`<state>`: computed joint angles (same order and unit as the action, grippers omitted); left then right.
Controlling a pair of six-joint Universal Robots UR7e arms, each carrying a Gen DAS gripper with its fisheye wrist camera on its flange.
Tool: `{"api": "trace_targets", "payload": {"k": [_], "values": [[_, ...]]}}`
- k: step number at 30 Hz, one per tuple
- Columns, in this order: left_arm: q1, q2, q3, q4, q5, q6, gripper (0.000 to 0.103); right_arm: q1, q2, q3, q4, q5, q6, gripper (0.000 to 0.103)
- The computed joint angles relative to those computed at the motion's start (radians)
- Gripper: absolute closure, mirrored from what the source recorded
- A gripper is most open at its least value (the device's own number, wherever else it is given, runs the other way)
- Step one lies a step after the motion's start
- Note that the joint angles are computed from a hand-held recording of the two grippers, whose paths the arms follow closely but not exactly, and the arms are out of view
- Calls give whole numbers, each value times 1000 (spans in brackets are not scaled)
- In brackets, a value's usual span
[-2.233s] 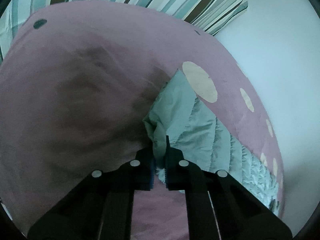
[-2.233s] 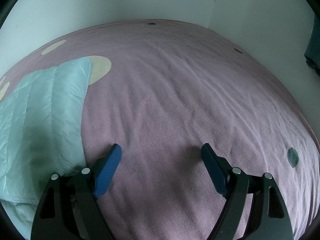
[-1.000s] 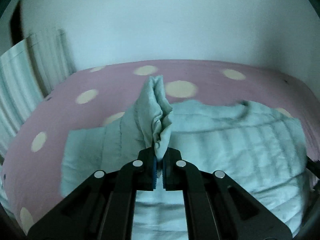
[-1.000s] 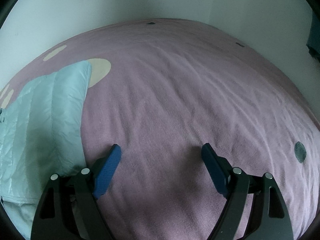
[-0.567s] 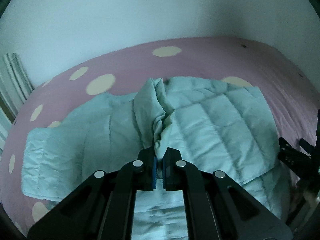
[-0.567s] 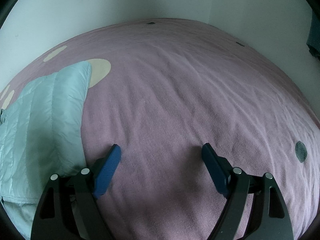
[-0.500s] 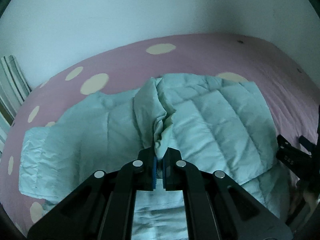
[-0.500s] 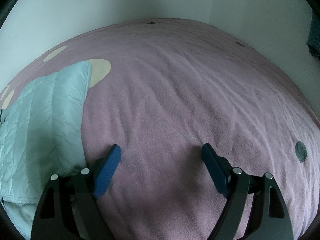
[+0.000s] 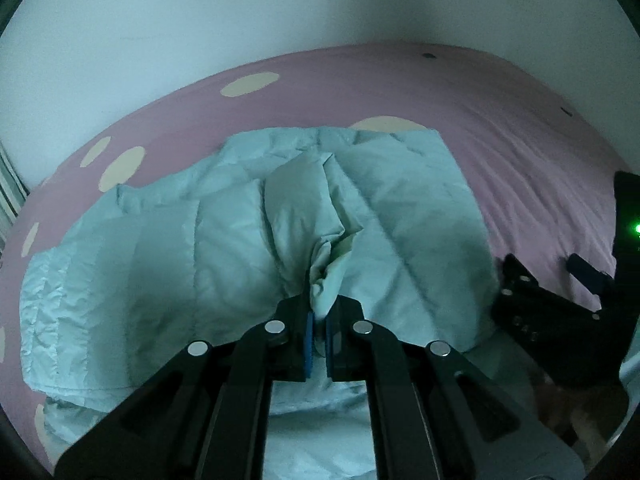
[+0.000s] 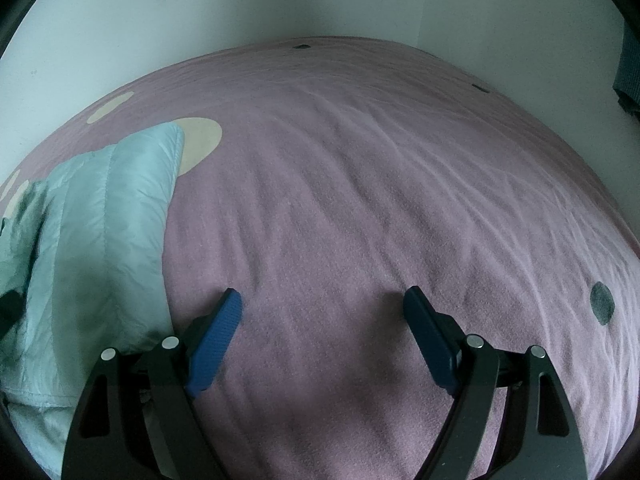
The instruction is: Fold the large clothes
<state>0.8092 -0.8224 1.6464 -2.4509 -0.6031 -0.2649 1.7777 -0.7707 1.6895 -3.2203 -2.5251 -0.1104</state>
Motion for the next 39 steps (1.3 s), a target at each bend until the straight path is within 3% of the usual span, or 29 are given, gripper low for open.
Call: {"api": "trace_targets", "payload": {"k": [1,3,5,9,14,18,23,28,30,35,39], "values": [[-3,5,-7,16,3,-7,93,-1,0,-1,0,0,-1,21],[-16,1,4,21,20,-17,67,0,0,0,0,0,0,21],[-34,-9,23,-8,47,-2,52,0,1,-1,-2,-2,-3,21],[-61,-62,61,-14,50,6,40,-1,-3,-2,10,3,5,21],[-93,-207,166,-25,54,-27,38,13,-9,-6,23,-17,-8,21],[-86,-363,264,27,134,-111,38,46,-19,1,-23,-67,-65,21],[-30,-525,317,244,239,-322,37,106,-64,26,4,-21,-22,21],[33,-625,313,530,317,-541,37,171,-24,-3,36,50,-61,21],[58,-644,306,590,333,-597,37,186,5,-32,77,80,-59,21],[108,-660,290,604,319,-609,37,202,99,-133,116,88,-104,21],[126,-671,305,536,315,-547,37,188,135,-194,215,94,-54,27]]}}
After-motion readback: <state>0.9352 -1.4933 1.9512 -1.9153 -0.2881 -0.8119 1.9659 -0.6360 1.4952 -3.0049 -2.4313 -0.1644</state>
